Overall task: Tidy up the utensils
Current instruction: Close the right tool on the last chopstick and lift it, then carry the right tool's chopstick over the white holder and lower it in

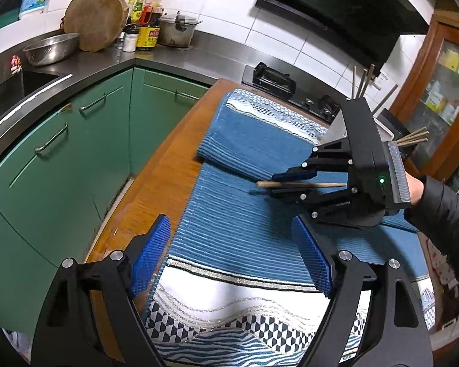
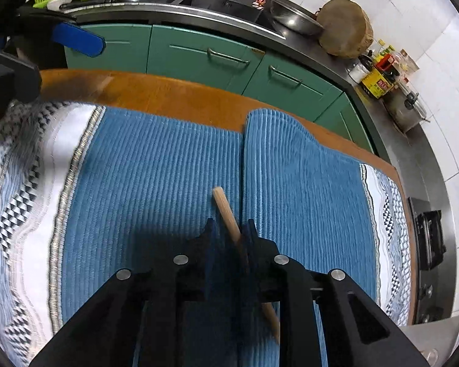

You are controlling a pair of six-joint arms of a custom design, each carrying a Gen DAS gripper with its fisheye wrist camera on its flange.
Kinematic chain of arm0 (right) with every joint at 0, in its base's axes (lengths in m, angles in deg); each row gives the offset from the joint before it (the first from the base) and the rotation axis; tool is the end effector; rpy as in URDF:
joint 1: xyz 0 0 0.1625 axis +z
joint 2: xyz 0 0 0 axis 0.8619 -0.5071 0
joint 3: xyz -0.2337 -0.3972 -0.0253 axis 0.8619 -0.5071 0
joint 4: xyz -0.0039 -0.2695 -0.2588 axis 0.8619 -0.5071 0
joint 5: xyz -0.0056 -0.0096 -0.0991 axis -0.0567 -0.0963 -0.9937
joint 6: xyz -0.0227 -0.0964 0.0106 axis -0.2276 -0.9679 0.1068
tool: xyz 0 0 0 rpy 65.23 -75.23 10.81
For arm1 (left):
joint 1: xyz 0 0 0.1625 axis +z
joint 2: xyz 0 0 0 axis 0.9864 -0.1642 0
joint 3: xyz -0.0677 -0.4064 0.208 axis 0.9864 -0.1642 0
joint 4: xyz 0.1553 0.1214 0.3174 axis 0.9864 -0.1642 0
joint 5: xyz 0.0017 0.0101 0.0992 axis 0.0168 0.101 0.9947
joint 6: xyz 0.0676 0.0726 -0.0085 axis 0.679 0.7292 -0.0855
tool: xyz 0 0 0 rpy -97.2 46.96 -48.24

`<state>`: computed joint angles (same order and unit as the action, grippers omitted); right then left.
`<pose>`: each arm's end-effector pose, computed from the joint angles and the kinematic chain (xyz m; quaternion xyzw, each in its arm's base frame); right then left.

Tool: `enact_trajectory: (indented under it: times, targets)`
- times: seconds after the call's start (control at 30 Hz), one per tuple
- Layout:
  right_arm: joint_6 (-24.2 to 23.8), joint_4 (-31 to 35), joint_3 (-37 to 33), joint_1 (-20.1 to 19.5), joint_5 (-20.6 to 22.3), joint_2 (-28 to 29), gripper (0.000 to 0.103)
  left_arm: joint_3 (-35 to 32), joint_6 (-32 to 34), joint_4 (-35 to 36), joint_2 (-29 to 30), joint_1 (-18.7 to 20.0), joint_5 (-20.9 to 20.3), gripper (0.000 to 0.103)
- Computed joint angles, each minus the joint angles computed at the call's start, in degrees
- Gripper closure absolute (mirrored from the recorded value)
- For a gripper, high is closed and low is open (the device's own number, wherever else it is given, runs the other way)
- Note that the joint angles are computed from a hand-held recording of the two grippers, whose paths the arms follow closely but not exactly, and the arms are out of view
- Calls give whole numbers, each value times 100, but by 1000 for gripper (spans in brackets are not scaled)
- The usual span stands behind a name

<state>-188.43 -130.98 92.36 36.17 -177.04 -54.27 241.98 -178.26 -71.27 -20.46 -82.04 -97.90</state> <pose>0.1510 -0.4155 0.0944 0.8320 -0.5349 -0.0477 0.1391 -0.2217 -0.2024 0.0482 -0.0736 0.8287 -0.4856 0.2684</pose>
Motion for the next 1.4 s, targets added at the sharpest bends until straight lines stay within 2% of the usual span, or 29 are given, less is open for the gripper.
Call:
enact_trajectory:
  times: [0.13,0.23,0.3,0.37,0.5,0.53,0.77,0.93,1.13,1.27,1.4]
  targets:
    - [-479,-568,138,-76,70,169,90,12,78,-174,76,41,-3,22]
    - [-462,-457,158,-108,241,2,91,44,242,-460,171,103,52,22]
    - [-238,-199,124,-84,385,-227,92,62,405,-727,265,167,107,22]
    - [58,121,49,-53,604,-530,92,83,576,-985,341,216,158,22]
    - [932,841,-229,3,1052,-1200,93,15,1092,-1416,470,346,355,22]
    - [1270,1053,-350,-12,1228,-1416,94,-4,1210,-1517,497,380,404,22]
    - [2760,2102,-1027,-212,2048,-2347,97,-277,2705,-2807,897,788,761,22]
    - [3214,2222,-1309,-344,2395,-2862,97,-482,3551,-3512,1132,970,828,22]
    - [3899,2119,-1833,-453,2848,-3195,96,-694,4191,-3913,1253,1111,882,22]
    - [4567,1873,-2255,-542,3121,-3151,96,-836,4518,-4094,1341,1208,875,22]
    - [5138,1210,-2480,-569,3139,-2885,96,-887,4695,-4290,1412,1253,888,21]
